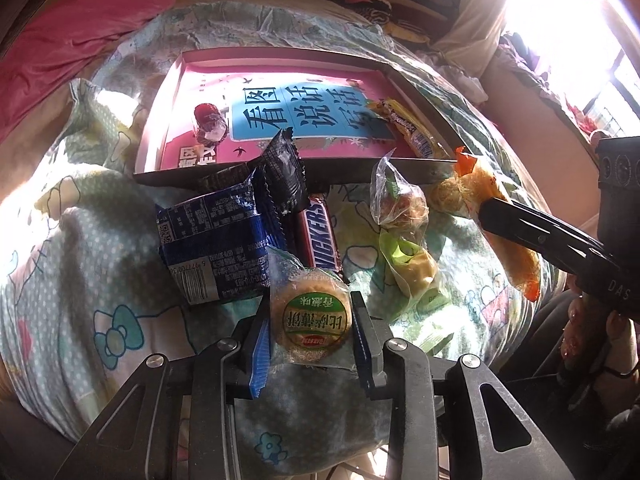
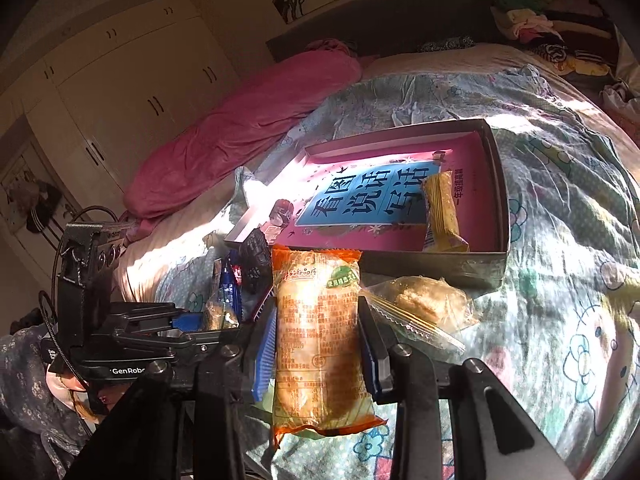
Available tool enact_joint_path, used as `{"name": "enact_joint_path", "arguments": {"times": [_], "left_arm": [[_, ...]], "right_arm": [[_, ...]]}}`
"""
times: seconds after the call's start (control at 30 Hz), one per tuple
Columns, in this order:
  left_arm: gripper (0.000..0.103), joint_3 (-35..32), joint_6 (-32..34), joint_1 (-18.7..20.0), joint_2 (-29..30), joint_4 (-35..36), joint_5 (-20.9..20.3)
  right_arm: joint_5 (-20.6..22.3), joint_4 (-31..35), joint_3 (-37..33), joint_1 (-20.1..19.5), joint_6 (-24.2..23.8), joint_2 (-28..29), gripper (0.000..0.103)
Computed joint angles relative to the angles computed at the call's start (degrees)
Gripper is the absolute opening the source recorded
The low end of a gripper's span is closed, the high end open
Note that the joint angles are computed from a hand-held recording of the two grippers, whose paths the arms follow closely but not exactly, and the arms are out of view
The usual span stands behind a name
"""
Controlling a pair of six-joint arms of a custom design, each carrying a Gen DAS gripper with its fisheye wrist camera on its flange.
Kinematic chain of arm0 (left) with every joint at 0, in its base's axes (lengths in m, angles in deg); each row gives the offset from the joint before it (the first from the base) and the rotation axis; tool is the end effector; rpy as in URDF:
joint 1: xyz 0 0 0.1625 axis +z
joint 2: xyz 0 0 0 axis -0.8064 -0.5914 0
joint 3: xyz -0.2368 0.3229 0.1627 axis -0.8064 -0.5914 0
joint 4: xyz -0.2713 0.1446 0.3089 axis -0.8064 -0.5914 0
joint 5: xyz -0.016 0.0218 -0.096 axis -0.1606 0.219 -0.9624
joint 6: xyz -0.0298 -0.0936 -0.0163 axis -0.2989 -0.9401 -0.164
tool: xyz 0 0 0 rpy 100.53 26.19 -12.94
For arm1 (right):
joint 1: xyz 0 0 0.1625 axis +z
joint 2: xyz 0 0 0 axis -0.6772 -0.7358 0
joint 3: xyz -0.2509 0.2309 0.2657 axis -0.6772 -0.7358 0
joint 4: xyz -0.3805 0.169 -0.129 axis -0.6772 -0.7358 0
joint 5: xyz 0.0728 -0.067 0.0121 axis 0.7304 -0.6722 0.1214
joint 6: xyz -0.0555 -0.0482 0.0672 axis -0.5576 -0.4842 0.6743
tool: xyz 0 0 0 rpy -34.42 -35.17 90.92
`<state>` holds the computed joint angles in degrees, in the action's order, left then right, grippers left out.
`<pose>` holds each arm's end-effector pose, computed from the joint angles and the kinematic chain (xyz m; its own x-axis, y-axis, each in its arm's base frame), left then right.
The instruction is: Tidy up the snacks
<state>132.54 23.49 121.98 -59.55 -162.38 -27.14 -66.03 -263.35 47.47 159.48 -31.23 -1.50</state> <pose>-0.0433 -0.5844 0.3550 -0.8070 0.3750 -0.4562 0.4992 0.8459 -0.1879 0.3834 -0.5333 0.0330 -0.9044 -0.3079 0.2953 -0.4206 0.7593 -0.4965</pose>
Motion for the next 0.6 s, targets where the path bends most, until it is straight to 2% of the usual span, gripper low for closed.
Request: {"name": "enact_joint_path", "arguments": {"times": [0.6], "left_arm": [[0.035,0.06,0.62,-1.68,-2.03,-2.09,-1.28]], "right_arm": [[-0.89,-4.85,0.79,0.05,0.46,-0.47,0.036]]}}
